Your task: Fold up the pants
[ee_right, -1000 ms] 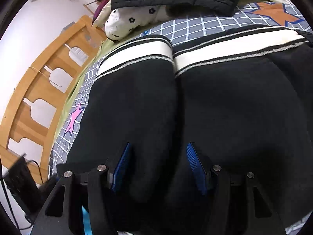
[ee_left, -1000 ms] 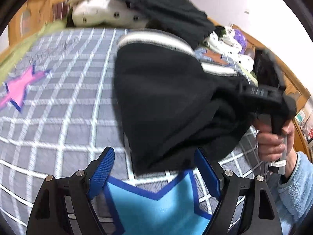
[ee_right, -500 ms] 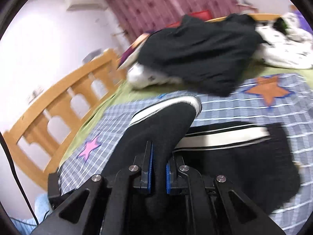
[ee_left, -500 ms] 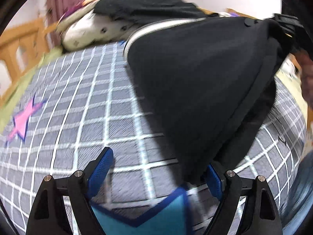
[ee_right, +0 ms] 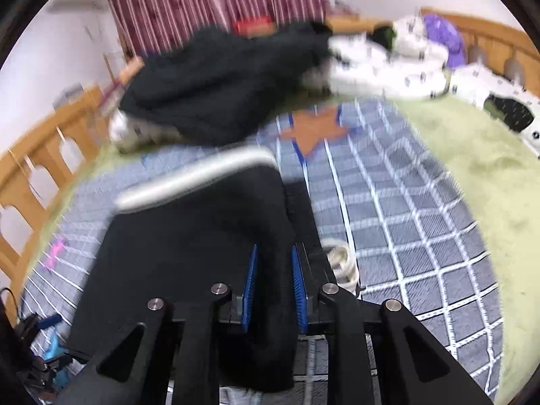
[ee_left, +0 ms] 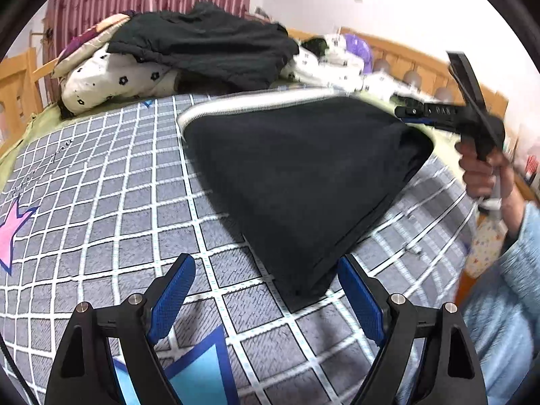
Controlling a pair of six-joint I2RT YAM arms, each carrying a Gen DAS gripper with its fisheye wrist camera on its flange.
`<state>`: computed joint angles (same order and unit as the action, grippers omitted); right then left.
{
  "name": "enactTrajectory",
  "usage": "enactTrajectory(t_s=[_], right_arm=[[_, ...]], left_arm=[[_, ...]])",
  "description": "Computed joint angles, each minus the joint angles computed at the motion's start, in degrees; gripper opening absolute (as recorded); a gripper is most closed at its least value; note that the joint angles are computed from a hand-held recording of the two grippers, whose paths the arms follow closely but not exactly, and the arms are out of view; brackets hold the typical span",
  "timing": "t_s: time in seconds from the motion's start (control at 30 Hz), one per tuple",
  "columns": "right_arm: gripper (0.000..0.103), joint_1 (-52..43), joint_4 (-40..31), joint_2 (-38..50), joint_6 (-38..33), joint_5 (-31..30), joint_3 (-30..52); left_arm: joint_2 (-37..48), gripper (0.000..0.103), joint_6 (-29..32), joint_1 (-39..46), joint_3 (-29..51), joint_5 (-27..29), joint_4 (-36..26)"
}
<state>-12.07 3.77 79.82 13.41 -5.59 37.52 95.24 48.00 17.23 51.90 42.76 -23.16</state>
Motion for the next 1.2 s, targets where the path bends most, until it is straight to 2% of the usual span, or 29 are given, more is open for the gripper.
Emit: enactTrajectory(t_s=[0.1, 0.27, 0.37, 0.4, 0.43, 0.5, 0.57, 0.63, 0.67, 0.7, 0.77, 0.9, 0.97, 1.03, 1.07, 1.1, 1.13, 1.17, 1.2], right_arm=[[0.029, 1.64, 1.01, -4.38, -1.36, -1.36, -1.64], [0.029, 7.43, -4.66, 2.76, -9.13, 3.03, 4.21], [0.030, 9.59, -6.97, 9.01, -12.96, 7.50, 4.21], [0.031, 10.18, -4.39, 9.11, -13.06, 8.41, 1.96], [0.031, 10.84, -3.25, 8.23, -12.57, 9.39, 0.46], [0.030, 13.04, -4.18, 8.04, -13.27, 13.02, 0.37], [0.030, 11.73, -8.04, 7.04, -13.74, 10.44, 2.36], [0.031, 7.40, -10.22, 4.66, -14.12, 3.12, 3.82], [0.040, 4.95, -9.33, 3.53, -13.22, 0.78, 4.26], [0.056, 3.07, -7.79, 3.33, -12.10, -0.03, 4.72], [0.067, 0.03, -5.97, 6.19, -10.85, -2.22, 7.50], [0.067, -4.32, -12.61, 19.72, -10.27, -5.45, 20.46], [0.068, -5.92, -15.86, 26.08, -11.03, -8.61, 25.44], [0.073, -6.82, -15.18, 28.90, -11.14, -11.94, 26.24], [0.078, -6.95, -15.30, 30.25, -11.50, -12.28, 27.05], [0.079, -6.92, -15.22, 30.49, -11.76, -12.46, 26.86], [0.079, -7.23, -15.47, 31.82, -12.12, -13.96, 27.85], [0.079, -7.22, -15.69, 32.55, -11.95, -14.99, 28.39], [0.079, -7.17, -15.87, 33.11, -11.89, -15.43, 28.86]], left_arm=[[-0.11, 0.085, -4.70, -1.01, 2.16, 0.18, -0.89], [-0.36, 0.085, -12.61, -7.31, 3.98, -5.29, 2.79], [4.66, 0.085, -18.29, -12.32, 4.17, -13.98, 6.05], [7.57, 0.088, -19.32, -13.72, 4.50, -16.55, 6.51], [10.05, 0.088, -19.77, -14.05, 4.64, -16.34, 6.84], [9.64, 0.089, -20.77, -12.99, 1.90, -13.69, 10.64], [8.85, 0.088, -18.61, -12.50, 3.59, -12.94, 7.00], [8.40, 0.087, -18.34, -11.45, 5.33, -11.07, 6.15], [8.51, 0.087, -19.02, -11.32, 6.64, -10.73, 6.32], [9.38, 0.087, -19.60, -11.27, 8.68, -10.21, 5.70], [13.07, 0.087, -22.08, -11.99, 15.40, -9.50, 2.33], [21.60, 0.087, -28.98, -13.79, 27.78, -7.65, -1.38], [27.54, 0.086, -30.68, -15.77, 35.10, -9.49, -3.76], [33.23, 0.087, -30.23, -16.84, 41.65, -10.81, -8.09], [37.24, 0.086, -31.22, -16.81, 45.40, -9.15, -10.10], [38.74, 0.085, -32.48, -16.47, 46.28, -7.32, -9.18], [38.31, 0.084, -33.26, -16.57, 44.84, -6.52, -6.22], [38.66, 0.078, -32.69, -16.79, 45.40, -6.40, -6.37], [39.64, 0.062, -32.08, -16.88, 47.28, -5.65, -8.14]])
